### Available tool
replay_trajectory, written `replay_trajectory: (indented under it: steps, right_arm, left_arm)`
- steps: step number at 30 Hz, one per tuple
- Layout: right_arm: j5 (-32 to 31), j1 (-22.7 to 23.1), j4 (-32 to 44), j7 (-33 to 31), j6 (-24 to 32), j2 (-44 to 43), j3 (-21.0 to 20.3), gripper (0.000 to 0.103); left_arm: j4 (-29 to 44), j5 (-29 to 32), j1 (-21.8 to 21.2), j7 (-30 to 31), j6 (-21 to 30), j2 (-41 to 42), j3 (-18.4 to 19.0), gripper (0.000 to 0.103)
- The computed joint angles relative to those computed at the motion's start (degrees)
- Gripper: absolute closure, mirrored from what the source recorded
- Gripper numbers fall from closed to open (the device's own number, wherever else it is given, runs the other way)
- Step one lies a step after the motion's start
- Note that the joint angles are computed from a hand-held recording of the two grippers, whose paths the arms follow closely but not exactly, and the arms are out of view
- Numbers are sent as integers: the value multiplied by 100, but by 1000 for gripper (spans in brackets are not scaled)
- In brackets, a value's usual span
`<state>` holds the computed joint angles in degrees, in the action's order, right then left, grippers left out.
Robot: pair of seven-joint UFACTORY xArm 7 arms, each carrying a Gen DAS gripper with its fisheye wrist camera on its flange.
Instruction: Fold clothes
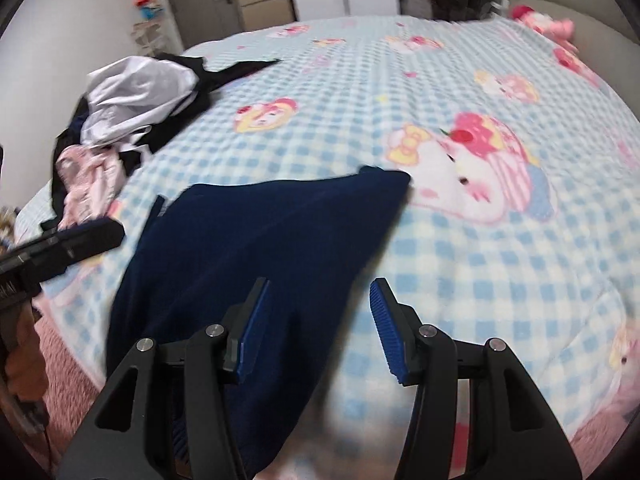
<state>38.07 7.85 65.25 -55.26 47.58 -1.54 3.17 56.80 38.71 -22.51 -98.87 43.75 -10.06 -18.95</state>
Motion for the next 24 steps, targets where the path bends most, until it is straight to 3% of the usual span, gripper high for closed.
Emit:
replay_trajectory:
  steps: [6, 13, 16, 17, 18, 20, 21, 24]
  right_arm:
    - [-236, -104, 460, 300, 195, 334, 19, 51]
    - [-517, -165, 1276, 900, 324, 1092, 177, 50]
    - [-616, -192, 1364, 1082, 319, 1241, 259, 50]
    - [-651, -199, 1343, 1073, 284, 1235, 283, 50]
    - [-685, -203, 1308, 1049, 240, 1216, 303, 50]
    - [-717, -231, 1234, 924, 120, 1149, 315, 50]
    - [-721, -245, 1228, 910, 103, 1133, 311, 49]
    - [-707, -313, 1350, 998, 126, 1168, 270, 49]
  left_arm:
    - [-479, 278, 357, -633, -1104, -54, 202, 52]
    - [-285, -558, 442, 406, -1197, 516, 556, 52]
    - [-239, -666, 441, 458, -1364, 658, 641, 51]
    - [-210, -665, 434, 457, -1417, 704, 661, 55]
    - [-115, -553, 398, 470, -1271, 738, 638, 77]
    - [-86, -401, 342, 422, -1265, 697, 633, 94]
    - [-73, -315, 224, 390, -1262, 678, 720, 95]
    - [-129, 295, 279, -376, -587, 217, 391, 95]
